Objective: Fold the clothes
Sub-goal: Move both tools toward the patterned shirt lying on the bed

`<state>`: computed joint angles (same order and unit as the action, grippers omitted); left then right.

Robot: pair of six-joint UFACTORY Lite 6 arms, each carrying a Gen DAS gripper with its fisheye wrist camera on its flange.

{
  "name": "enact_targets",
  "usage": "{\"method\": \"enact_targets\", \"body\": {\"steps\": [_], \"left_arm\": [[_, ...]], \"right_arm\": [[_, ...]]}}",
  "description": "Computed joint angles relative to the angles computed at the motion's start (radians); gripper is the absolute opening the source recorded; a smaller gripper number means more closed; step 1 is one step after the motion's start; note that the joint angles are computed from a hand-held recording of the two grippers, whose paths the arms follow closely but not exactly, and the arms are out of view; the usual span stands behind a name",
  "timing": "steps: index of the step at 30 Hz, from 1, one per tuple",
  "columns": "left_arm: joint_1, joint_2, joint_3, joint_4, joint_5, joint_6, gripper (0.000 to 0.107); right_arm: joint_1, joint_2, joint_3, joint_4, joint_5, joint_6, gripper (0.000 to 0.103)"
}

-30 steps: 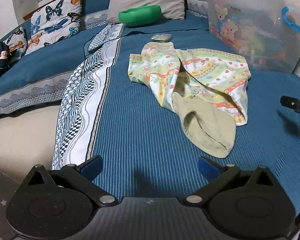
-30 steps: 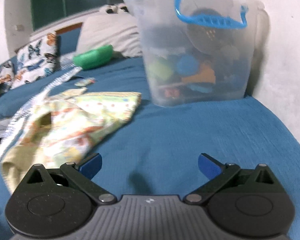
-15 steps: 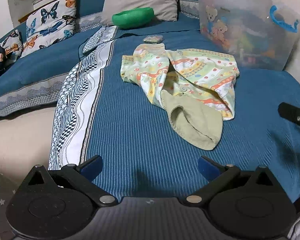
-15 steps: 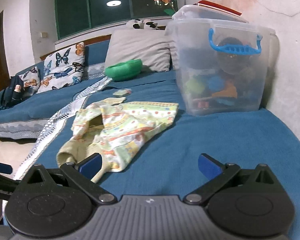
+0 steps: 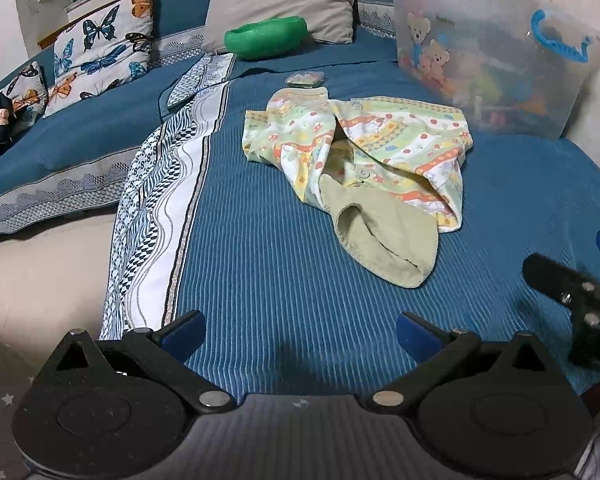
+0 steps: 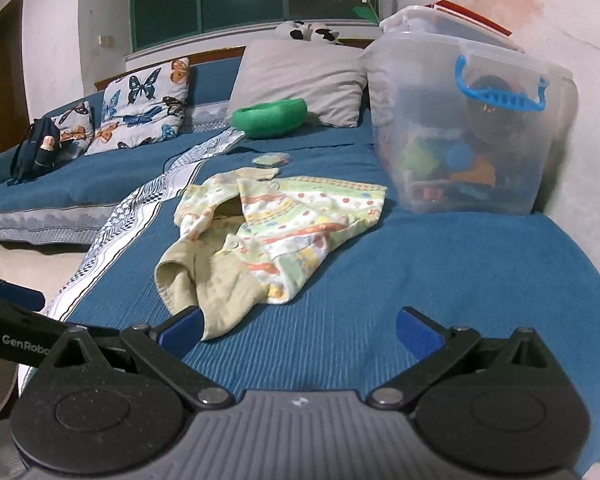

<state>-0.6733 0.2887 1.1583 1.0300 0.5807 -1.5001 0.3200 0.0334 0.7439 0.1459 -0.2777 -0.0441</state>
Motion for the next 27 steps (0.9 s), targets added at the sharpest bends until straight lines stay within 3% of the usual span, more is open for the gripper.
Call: {"method": "enact_targets", "body": {"steps": [15,27], "left_arm": [[0.044,0.058,0.056,-0.042,-0.022,0.063,0.103],[0.098,0.159,0.162,-0.107,-0.038,0.167,0.103]], "right_arm": [[0.030,0.106,0.127,0.177,0.106,-0.194,0.103],[0.034,0.223,0.250,0.206,0.138,-0.238,0.103]]}}
